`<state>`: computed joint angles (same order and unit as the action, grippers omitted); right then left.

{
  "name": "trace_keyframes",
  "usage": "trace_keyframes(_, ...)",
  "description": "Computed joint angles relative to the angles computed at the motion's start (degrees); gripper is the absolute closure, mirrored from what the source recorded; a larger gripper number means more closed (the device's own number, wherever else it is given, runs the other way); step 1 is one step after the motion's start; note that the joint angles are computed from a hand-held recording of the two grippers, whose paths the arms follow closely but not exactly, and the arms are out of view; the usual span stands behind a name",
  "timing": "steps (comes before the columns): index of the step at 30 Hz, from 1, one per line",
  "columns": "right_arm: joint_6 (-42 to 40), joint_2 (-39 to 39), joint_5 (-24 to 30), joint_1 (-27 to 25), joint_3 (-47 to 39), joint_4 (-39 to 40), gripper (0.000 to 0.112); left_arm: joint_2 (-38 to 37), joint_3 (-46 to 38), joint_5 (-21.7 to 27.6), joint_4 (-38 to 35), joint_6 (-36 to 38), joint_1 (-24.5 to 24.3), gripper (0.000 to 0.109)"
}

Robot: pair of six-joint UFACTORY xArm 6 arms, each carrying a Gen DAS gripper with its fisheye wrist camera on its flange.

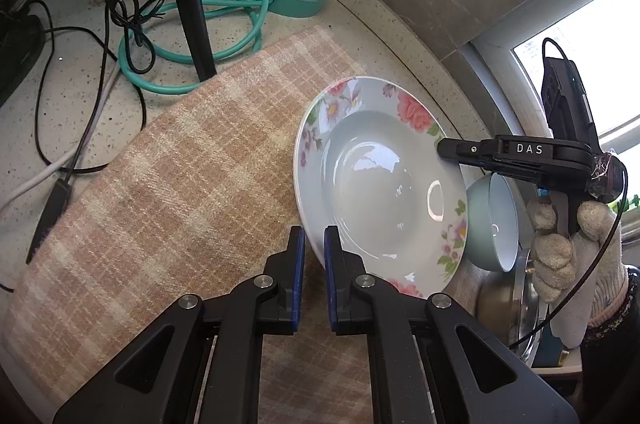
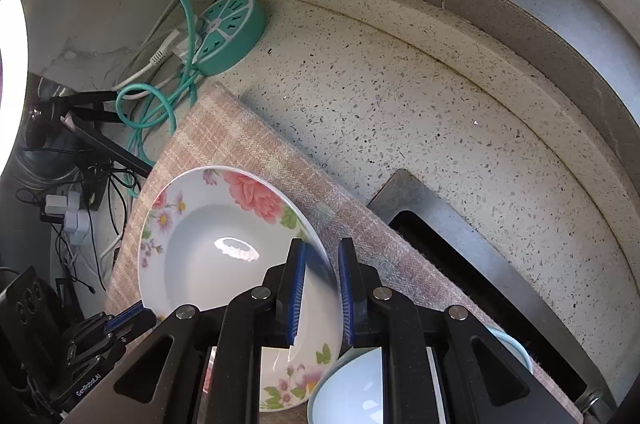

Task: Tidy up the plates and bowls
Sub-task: 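Close both grippers on the rim of the pink-rose plate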

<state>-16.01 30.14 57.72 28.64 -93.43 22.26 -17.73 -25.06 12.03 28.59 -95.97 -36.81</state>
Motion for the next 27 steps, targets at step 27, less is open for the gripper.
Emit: trace_keyframes(27,-0.25,0.43,1.43,-0.01,-0.85,-0.07,0.099,3.33,-1.69,-0.96,-7.32,7.28,-1.16,0.095)
